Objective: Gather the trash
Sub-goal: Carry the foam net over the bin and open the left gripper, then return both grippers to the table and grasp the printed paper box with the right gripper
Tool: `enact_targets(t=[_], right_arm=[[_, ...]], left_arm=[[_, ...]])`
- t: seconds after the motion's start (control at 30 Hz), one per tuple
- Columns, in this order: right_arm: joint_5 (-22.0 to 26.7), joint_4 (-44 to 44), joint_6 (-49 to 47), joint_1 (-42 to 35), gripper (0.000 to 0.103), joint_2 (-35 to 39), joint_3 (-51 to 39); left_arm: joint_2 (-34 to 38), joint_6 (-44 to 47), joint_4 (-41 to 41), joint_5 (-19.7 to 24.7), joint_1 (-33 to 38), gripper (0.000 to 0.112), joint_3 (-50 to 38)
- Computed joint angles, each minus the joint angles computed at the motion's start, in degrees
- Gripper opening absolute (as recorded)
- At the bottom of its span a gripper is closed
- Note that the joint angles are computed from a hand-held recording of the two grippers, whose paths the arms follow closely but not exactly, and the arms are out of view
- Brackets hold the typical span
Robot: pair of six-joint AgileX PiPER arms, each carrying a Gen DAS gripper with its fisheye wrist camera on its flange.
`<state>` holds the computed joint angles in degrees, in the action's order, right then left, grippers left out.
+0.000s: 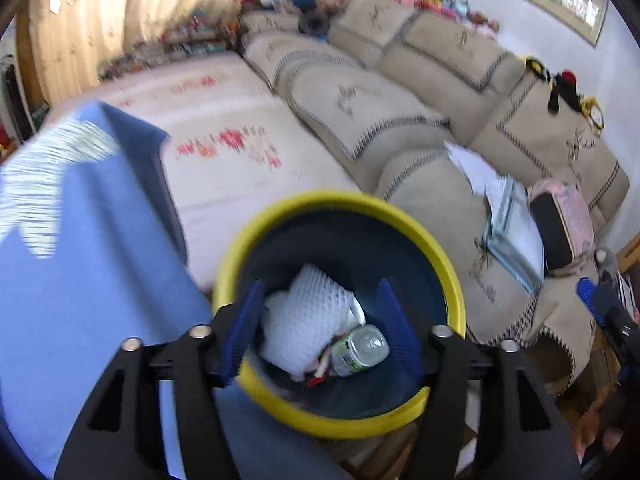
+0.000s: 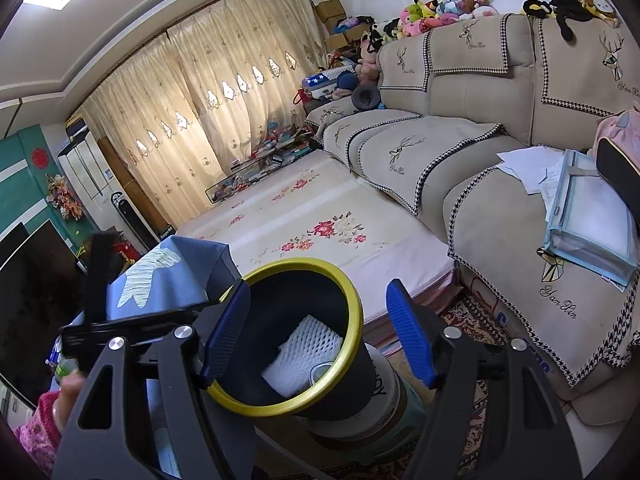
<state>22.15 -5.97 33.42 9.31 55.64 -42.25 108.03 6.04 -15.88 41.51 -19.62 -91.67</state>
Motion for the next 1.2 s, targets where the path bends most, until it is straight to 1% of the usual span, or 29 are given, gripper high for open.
enact_targets(t=[0.03, 0.07, 0.2, 0.23, 0.3, 0.33, 0.4, 0.43, 0.47, 0.5, 0.6, 0.7, 0.73, 0.77, 0.8, 0.87, 0.93, 1.0, 1.07, 1.1, 1.2], right_arm=[[0.2, -1.8, 1.6, 1.0, 0.067, 0.1, -0.2], [0.9, -3.5, 3.5, 2.1, 0.067, 0.1, -0.6], [2.8, -12.3, 12.8, 7.9, 0.068, 0.6, -2.0], [3.7, -15.3, 16.1, 10.0, 0.069, 1.0, -2.8], [5.1, -18.0, 18.9, 13.0, 0.069, 1.8, -4.3], [5.8, -20.8, 21.8, 15.5, 0.069, 2.4, -5.0], [7.3, -25.1, 26.1, 20.0, 0.069, 4.0, -6.9], [9.2, -28.3, 29.7, 23.1, 0.069, 5.3, -8.6], [9.9, -31.0, 32.4, 25.4, 0.069, 6.1, -9.2], [10.9, -32.3, 33.6, 28.0, 0.069, 7.7, -11.1], [11.6, -33.3, 34.4, 33.1, 0.07, 12.4, -15.6], [12.7, -31.7, 31.8, 37.6, 0.071, 19.2, -22.7], [12.3, -30.7, 30.4, 38.6, 0.071, 21.8, -25.1], [11.9, -28.0, 27.3, 39.1, 0.072, 23.8, -27.3], [10.9, -23.3, 21.9, 39.7, 0.072, 27.7, -31.2], [11.0, -14.6, 11.0, 39.9, 0.072, 33.0, -37.3], [10.2, -5.0, -0.5, 40.9, 0.073, 40.5, -45.2], [12.7, 3.3, -11.9, 41.4, 0.073, 48.1, -54.3], [16.9, 11.2, -23.0, 40.7, 0.074, 54.4, -62.8], [19.4, 12.9, -26.5, 40.7, 0.078, 58.5, -68.3], [28.4, 15.1, -31.5, 40.4, 0.085, 68.6, -83.7]], left_arm=[[-3.4, 0.2, 0.1, -2.7, 0.6, 0.071, 3.8], [-5.8, 0.7, -0.1, -4.2, 1.1, 0.073, 6.3], [-16.9, 4.0, -1.9, -8.6, 5.5, 0.083, 17.2], [-19.7, 5.9, -3.3, -8.7, 7.3, 0.085, 19.7], [-24.6, 9.6, -6.2, -8.6, 11.0, 0.088, 24.0], [-26.5, 11.6, -7.7, -8.2, 13.0, 0.091, 25.6], [-31.6, 16.9, -11.7, -7.2, 19.0, 0.092, 29.6], [-34.2, 20.5, -14.5, -5.9, 23.0, 0.092, 31.5], [-35.7, 24.0, -17.3, -4.5, 26.5, 0.092, 32.3], [-38.0, 28.6, -20.8, -2.6, 31.8, 0.092, 33.7], [-41.6, 40.8, -29.2, 3.7, 48.2, 0.093, 35.1], [-41.4, 51.3, -35.9, 9.2, 63.1, 0.096, 34.7], [-40.4, 55.3, -38.2, 10.1, 68.9, 0.096, 34.3], [-39.4, 57.9, -39.6, 10.6, 72.5, 0.097, 33.9], [-37.1, 61.0, -41.5, 11.2, 76.9, 0.097, 32.7], [-32.9, 66.3, -45.1, 12.2, 82.6, 0.097, 30.8], [-28.6, 70.7, -47.8, 10.4, 85.5, 0.097, 28.9], [-25.1, 75.2, -50.8, 9.7, 87.5, 0.097, 27.5], [-21.8, 77.0, -51.9, 8.3, 88.5, 0.097, 26.2], [-20.7, 77.2, -52.1, 8.1, 88.9, 0.097, 25.8], [-17.5, 77.6, -52.4, 10.5, 90.6, 0.097, 24.6]])
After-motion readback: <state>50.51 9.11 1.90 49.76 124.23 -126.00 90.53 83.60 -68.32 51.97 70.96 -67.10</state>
